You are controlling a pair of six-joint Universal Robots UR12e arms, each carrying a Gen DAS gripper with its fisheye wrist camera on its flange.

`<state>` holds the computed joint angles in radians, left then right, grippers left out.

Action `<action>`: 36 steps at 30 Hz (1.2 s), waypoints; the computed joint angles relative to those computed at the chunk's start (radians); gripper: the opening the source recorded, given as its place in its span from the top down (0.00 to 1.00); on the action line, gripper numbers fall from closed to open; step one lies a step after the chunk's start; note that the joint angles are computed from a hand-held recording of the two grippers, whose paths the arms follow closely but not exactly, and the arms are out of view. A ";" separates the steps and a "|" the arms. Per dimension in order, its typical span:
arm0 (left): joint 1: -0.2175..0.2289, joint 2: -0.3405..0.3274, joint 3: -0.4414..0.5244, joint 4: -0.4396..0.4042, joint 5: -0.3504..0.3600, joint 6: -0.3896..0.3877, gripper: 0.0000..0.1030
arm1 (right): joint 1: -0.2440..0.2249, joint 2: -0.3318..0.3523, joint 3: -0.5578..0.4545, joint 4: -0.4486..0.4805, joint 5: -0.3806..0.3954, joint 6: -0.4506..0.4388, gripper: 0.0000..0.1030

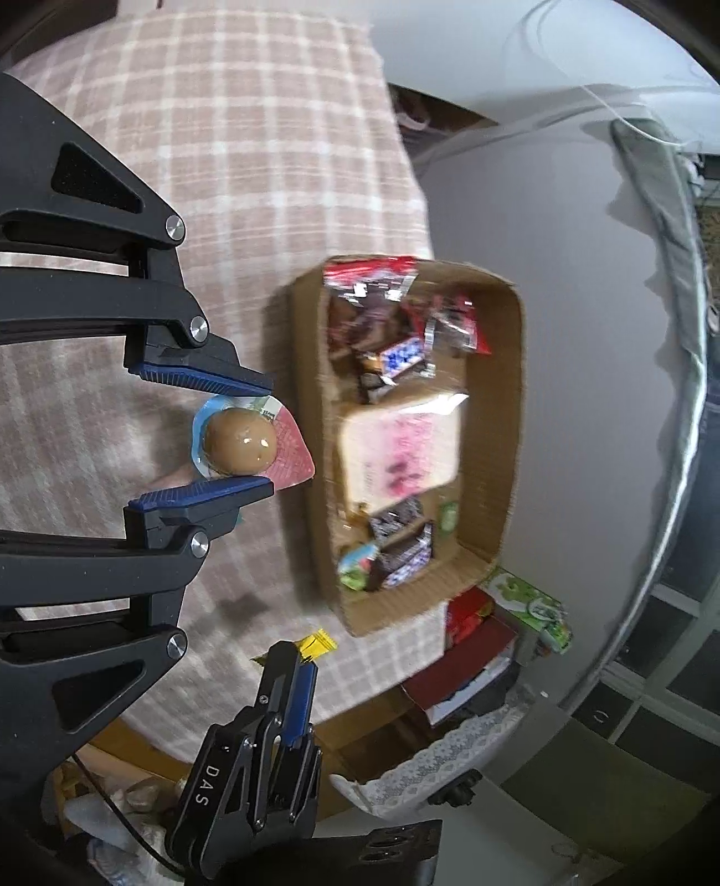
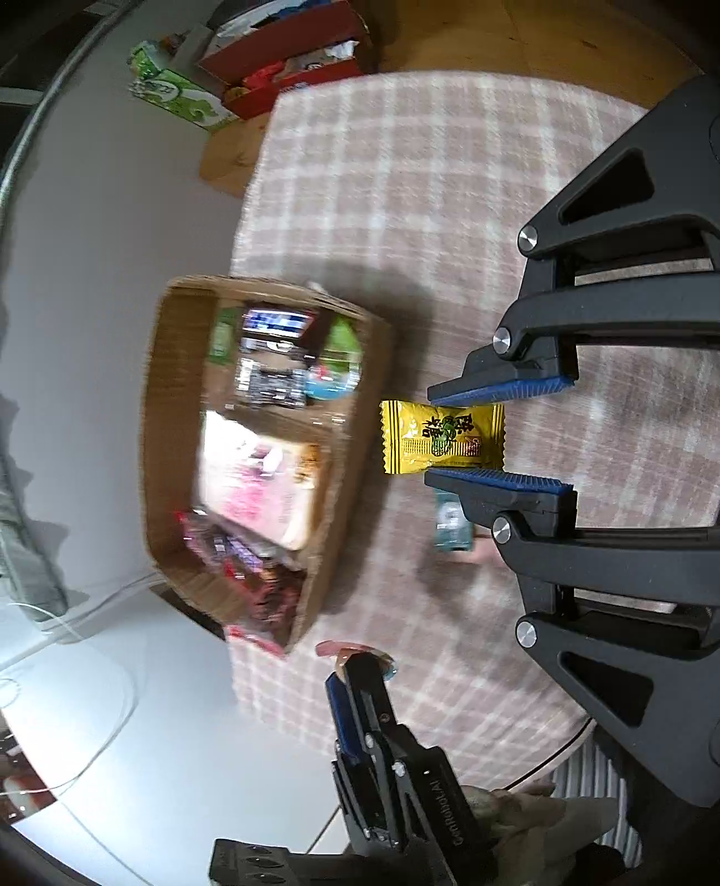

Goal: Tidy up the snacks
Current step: 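Carry the egg toy and yellow packet over the box with both tools, then open both tools to drop the egg toy and yellow packet into the box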

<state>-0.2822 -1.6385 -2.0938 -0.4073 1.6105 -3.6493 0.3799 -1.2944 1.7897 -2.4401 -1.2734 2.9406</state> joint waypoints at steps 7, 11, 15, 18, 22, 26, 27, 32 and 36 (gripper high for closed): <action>0.012 -0.020 0.036 0.020 0.013 0.039 0.73 | 0.003 0.028 -0.051 -0.041 -0.012 0.014 0.77; 0.024 -0.033 0.054 0.022 0.018 0.054 0.73 | 0.005 0.043 -0.078 -0.050 -0.025 0.010 0.77; 0.036 -0.050 0.072 0.015 0.018 0.064 0.73 | 0.009 0.069 -0.112 -0.050 -0.044 0.006 0.77; 0.045 -0.064 0.086 0.007 0.016 0.068 0.73 | 0.011 0.088 -0.135 -0.044 -0.055 0.005 0.77; 0.059 -0.077 0.099 -0.004 0.010 0.068 0.73 | 0.018 0.115 -0.168 -0.038 -0.077 -0.004 0.77; 0.075 -0.090 0.114 -0.020 0.001 0.061 0.73 | 0.024 0.136 -0.192 -0.023 -0.093 -0.014 0.77; 0.079 -0.093 0.116 -0.022 -0.003 0.056 0.73 | 0.024 0.140 -0.196 -0.019 -0.096 -0.015 0.77; 0.086 -0.104 0.127 -0.039 -0.020 0.050 0.73 | 0.027 0.160 -0.217 0.009 -0.104 -0.014 0.77; 0.081 -0.111 0.136 -0.049 -0.018 0.057 0.73 | 0.027 0.167 -0.223 0.018 -0.102 -0.009 0.77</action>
<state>-0.2009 -1.7495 -1.9578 -0.4561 1.5922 -3.5925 0.4067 -1.1278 1.5672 -2.4219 -1.3755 2.9312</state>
